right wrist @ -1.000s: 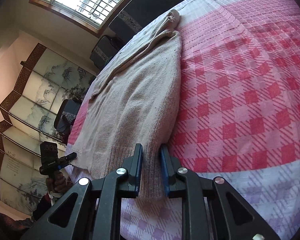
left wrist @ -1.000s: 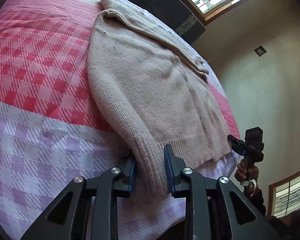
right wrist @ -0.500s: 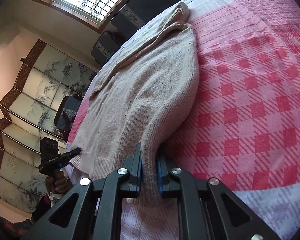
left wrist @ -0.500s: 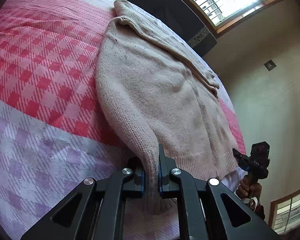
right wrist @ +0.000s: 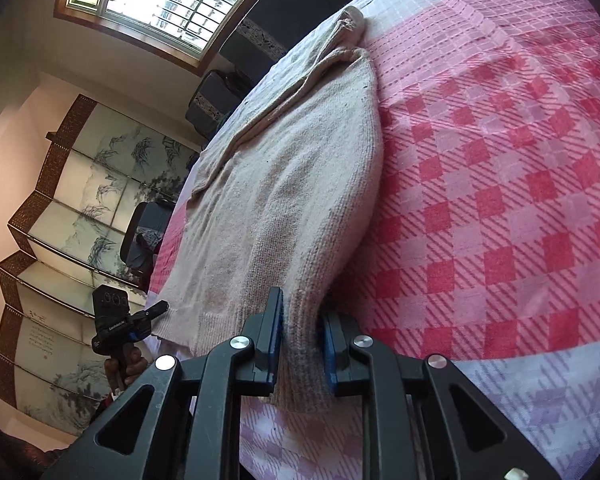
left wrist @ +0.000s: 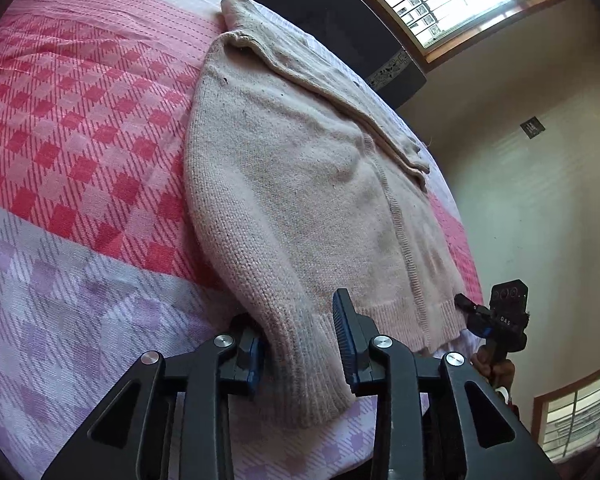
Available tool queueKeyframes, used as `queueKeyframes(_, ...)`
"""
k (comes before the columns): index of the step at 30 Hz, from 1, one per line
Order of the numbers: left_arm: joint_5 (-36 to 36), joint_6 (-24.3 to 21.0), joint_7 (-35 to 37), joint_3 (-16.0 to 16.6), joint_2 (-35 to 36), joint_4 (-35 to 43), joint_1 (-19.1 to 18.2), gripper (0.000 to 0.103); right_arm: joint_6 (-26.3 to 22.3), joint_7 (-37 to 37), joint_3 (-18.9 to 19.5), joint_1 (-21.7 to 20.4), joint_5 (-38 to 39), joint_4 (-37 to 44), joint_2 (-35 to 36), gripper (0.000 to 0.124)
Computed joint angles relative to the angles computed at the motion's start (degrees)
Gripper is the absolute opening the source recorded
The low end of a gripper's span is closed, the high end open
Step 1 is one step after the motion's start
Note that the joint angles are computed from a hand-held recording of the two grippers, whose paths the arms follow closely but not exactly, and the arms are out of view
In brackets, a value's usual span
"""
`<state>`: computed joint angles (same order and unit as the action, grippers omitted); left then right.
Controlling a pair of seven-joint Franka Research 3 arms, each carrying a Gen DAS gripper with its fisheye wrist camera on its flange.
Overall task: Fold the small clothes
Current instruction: 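Grasp the ribbed hem with the left tool while the right tool grasps beside it, then lift the hem with both tools and fold it toward the collar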
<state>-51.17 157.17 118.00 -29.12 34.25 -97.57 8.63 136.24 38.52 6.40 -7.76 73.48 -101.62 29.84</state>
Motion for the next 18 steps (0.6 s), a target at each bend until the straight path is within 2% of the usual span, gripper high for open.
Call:
queueKeyframes(2, -0.45, 0.01, 0.51, -0.63, 0.32, 0.46, 0.08, 0.047, -0.25, 0.47, 0.13, 0.22, -0.33, 0.25, 0.16, 0.018)
queueKeyframes(4, 0.94, 1.27, -0.17, 0.18, 0.20, 0.54, -1.29, 0.047, 0.89, -0.27, 0.30, 0.68, -0.23, 0.09, 0.00, 0.019)
queueKeyframes(6, 6.76, 3.38, -5.95, 4.26, -0.56, 0.09, -5.33, 0.007, 2.10, -0.95, 0.31, 1.02, -0.16, -0.51, -0.26, 0.013)
queueKeyframes(7, 8.62, 3.99, -8.30, 5.00, -0.59, -0.15, -5.99, 0.008, 2.43, -1.33, 0.42, 0.91, 0.43, -0.87, -0.42, 0.012)
queueKeyframes(9, 9.07, 6.35, -9.62, 3.63, -1.14, -1.58, -4.86, 0.008, 1.56, -2.83, 0.84, -0.20, 3.08, -1.70, -1.00, 0.011)
queueKeyframes(14, 5.43, 11.24, -6.01, -4.66, -2.19, -3.95, 2.40, 0.008, -3.78, -5.83, 0.38, -2.37, 9.44, -2.38, -2.58, 0.011)
queueKeyframes(18, 8.18, 14.43, -6.72, -5.36, -3.00, -3.85, 2.19, 0.008, -5.63, -6.62, -0.42, -1.98, 11.20, -1.74, -3.30, 0.011)
